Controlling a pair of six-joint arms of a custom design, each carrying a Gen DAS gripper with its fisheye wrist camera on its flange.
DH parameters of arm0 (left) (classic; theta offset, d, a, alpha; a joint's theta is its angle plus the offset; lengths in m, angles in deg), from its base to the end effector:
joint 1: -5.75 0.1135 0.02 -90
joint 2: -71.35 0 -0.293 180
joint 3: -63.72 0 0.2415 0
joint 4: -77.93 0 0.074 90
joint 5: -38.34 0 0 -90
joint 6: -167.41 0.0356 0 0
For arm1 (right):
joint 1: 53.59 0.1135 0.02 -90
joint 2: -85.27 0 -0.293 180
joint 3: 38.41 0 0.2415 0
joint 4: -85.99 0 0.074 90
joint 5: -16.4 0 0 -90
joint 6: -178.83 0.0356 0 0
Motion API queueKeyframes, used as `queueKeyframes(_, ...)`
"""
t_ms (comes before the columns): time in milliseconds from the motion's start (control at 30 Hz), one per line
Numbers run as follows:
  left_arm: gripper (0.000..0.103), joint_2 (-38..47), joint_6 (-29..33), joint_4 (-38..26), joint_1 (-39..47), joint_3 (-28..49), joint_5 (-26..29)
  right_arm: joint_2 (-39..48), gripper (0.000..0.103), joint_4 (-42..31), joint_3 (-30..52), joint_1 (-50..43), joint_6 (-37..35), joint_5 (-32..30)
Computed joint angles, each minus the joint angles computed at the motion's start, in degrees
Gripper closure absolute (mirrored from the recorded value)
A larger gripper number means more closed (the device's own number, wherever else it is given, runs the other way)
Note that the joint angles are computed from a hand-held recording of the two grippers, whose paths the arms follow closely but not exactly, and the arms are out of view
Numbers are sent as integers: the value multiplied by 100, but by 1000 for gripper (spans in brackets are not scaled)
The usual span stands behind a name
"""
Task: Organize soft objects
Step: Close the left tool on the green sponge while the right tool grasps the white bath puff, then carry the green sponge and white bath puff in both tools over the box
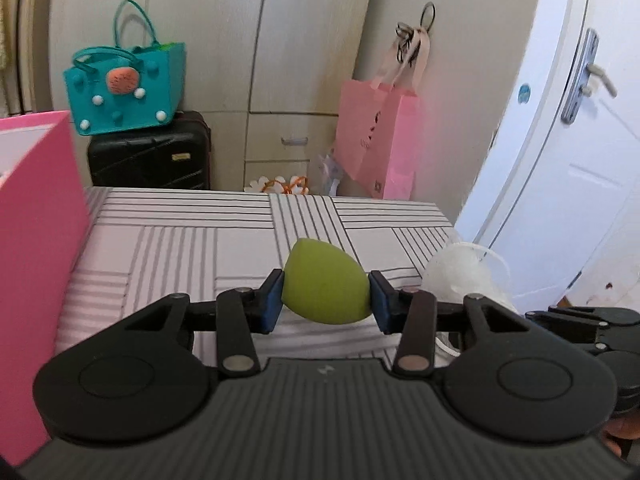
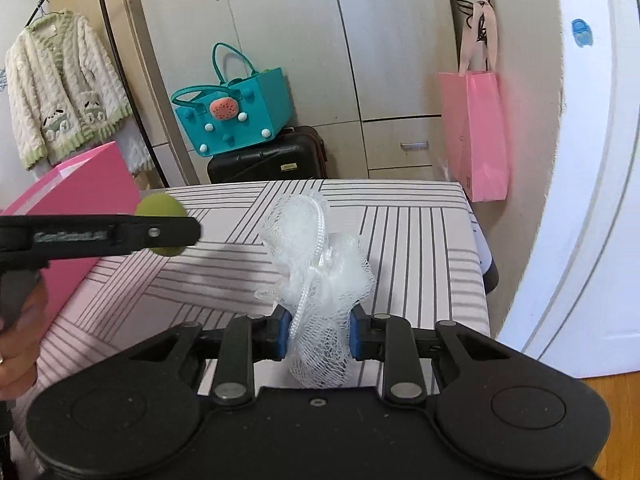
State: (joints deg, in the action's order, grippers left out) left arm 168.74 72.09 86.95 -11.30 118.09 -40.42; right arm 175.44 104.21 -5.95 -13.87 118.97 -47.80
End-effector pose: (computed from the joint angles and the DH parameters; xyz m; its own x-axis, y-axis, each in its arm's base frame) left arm 0.3082 -0.1018 0.1784 -0.5733 0.0807 -0.8154 0.3906 0.9017 -0.1854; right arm 0.1881 0.1362 0.1349 -0.5822 0.1040 -0.8064 -0.0285 0.9886 0.1481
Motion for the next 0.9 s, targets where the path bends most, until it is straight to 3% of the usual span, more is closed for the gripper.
queueKeyframes(133,60,-492,-11,138,207,-591,267,-105,72,-36,-175,636,607,298)
queueKeyframes(267,60,-975,92,-233,346,-884,357,-109,72,-303,-125,1264,1187,659)
queueKeyframes(433,60,-1552,417,-681,845,-1282,1323,-143,71,-693,14,1915,1622,977)
queueKeyframes(567,60,-2077,787,-1136,1177,-1529,1718,10,69,-1048,181,2403,2358,1265)
queueKeyframes(767,60,-2664,1753,-2526,2216,-1453,2668,129,69,-1377,317,3082,3491,1702)
queueKeyframes(900,60,-2961,2717,-3400,3081,-1364,3236,123,69,-1785,561,3424,3752,1945)
